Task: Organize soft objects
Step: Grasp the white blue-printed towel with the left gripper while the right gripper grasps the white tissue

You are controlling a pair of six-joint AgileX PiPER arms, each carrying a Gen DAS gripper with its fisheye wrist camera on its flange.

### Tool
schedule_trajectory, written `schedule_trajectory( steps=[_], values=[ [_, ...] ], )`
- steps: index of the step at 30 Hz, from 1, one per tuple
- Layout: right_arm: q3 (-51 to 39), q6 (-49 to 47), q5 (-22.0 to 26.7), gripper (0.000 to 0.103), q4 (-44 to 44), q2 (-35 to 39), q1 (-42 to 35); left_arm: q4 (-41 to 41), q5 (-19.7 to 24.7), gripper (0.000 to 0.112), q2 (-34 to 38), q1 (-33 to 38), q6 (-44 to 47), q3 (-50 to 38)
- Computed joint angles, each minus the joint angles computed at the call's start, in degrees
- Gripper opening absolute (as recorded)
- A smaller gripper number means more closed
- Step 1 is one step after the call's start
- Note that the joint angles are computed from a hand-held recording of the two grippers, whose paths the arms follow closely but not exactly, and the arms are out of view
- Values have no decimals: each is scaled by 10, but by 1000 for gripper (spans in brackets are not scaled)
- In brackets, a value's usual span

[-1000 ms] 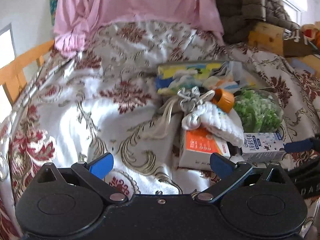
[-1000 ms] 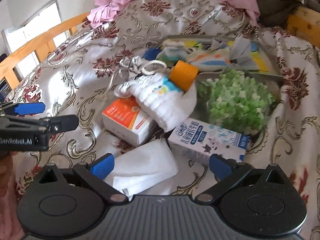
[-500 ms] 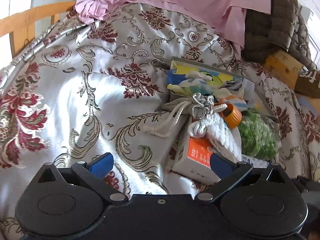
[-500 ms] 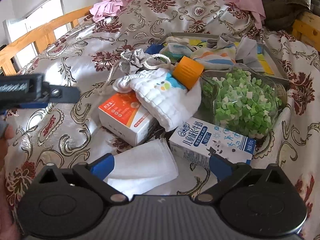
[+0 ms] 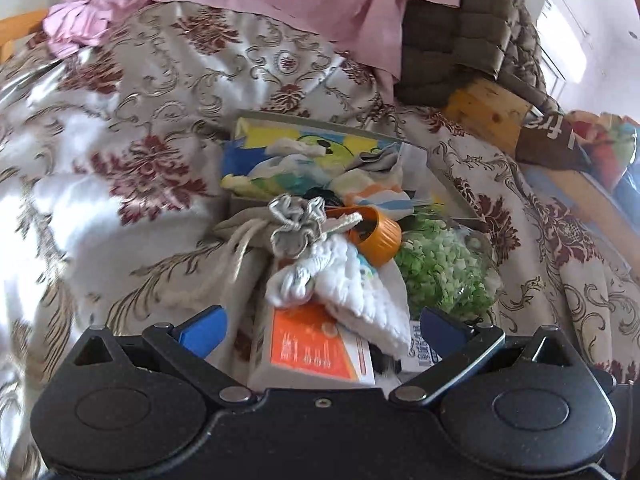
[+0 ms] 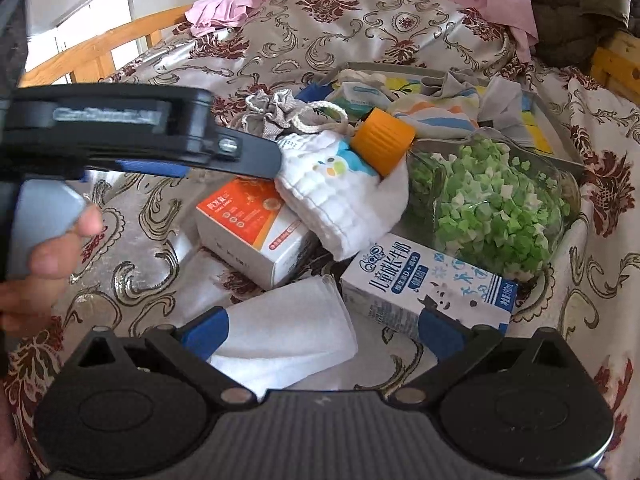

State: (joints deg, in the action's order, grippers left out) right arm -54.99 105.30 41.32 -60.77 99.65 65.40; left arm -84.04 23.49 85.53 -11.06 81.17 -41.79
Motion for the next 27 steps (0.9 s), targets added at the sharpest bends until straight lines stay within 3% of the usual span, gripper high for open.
schedule_trajectory(
  steps=[2,10,13,19,24,27],
  values=[
    [-1,3,-7,103,-8,5,-2,-4,5,102,27,-4,5,-19],
    [-19,-39,-51,103,7,33,-20,-43,93,102,105,34,20,-70],
    [-24,-48,-64,103,17,41,-28,-59,94,101,116,31,31,-80],
    [-30,-58,-72,103,27,48,-37,-15,82,81,125,20,6,-100],
    [-31,-61,-80,103,24,50,-41,-21,66,75,116,16,18,-91],
    [-25,-52,-86,103,14,48,-41,-38,65,63,107,16,31,-84]
  ],
)
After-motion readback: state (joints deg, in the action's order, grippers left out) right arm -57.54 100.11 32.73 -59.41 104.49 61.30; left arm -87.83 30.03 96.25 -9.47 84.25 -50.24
